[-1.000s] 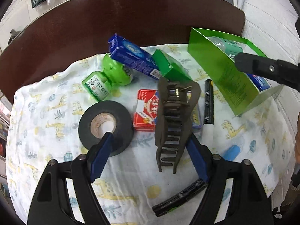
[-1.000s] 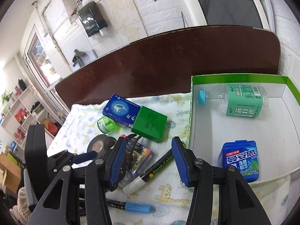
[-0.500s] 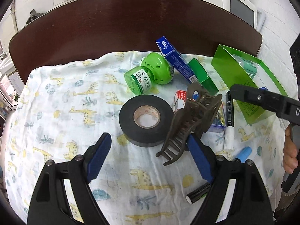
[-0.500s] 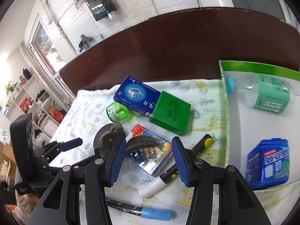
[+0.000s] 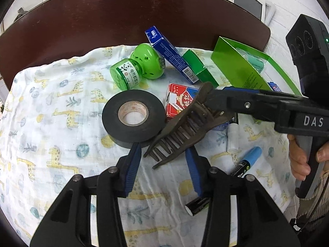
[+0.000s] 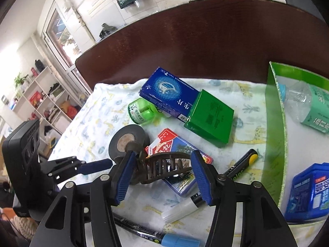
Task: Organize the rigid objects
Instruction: 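Move the right gripper to the brown hair claw clip and close on it, then carry the brown claw clip into the green box with the right gripper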
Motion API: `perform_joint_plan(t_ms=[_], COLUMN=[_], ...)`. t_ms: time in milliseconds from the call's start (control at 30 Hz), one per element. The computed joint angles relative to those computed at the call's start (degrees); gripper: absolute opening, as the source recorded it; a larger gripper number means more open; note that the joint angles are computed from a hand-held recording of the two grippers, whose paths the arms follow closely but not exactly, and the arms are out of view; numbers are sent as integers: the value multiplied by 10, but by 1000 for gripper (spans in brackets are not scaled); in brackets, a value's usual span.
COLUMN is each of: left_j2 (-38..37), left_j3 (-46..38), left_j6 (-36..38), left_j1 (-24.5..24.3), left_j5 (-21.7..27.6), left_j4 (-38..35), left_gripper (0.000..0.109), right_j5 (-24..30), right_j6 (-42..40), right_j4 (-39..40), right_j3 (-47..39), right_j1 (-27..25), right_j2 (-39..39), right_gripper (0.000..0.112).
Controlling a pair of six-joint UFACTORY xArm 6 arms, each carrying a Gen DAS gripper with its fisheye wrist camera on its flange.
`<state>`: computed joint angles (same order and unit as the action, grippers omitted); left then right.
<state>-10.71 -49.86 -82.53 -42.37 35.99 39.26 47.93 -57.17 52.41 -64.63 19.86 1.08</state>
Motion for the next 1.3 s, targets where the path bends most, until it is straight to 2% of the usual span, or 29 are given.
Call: perform_joint_plan(t_ms=[100,233,333,433,600,667,700,733,867,1000,1300], left_j2=[2,7,8,17,23,17,13,10,17,25,39], left_j3=[1,-4,-5,-21,-31,-26,-22,-17,-34,-50,-101], left_j6=[4,12,19,30,36,30,30,40,40,47,68], left_j1=[4,6,8,2,3,6,9,13,6,-2,-18], left_j5=[-13,-16,-27,-15,-8,-16,-26,-44,-29,-20,-2], left_j4=[-7,-12,-10,-8,-8,-4,-5,-16,-6,3,37], left_gripper=[43,44,42,42,40,34,29,20,20,19,19], right_j5=[39,40,70,96,68,67,53,37,31,8,16], right_j6=[-3,-19,-37,-51,-67,-61,-62,-63,-67,-78,-98], right_j4=[7,24,33,25,19,25,25,21,27,25,55], right_j3=[-10,-1,-3,1,23,22,27,32,35,48,55], right_j1=[-7,-6,-11,-4,16,14,17,20,17,19,-1], right_j2=[13,8,6,0,-15,-13,-17,-22,-29,-46,-76], right_gripper=[63,65,65,65,65,56,47,42,30,29,29])
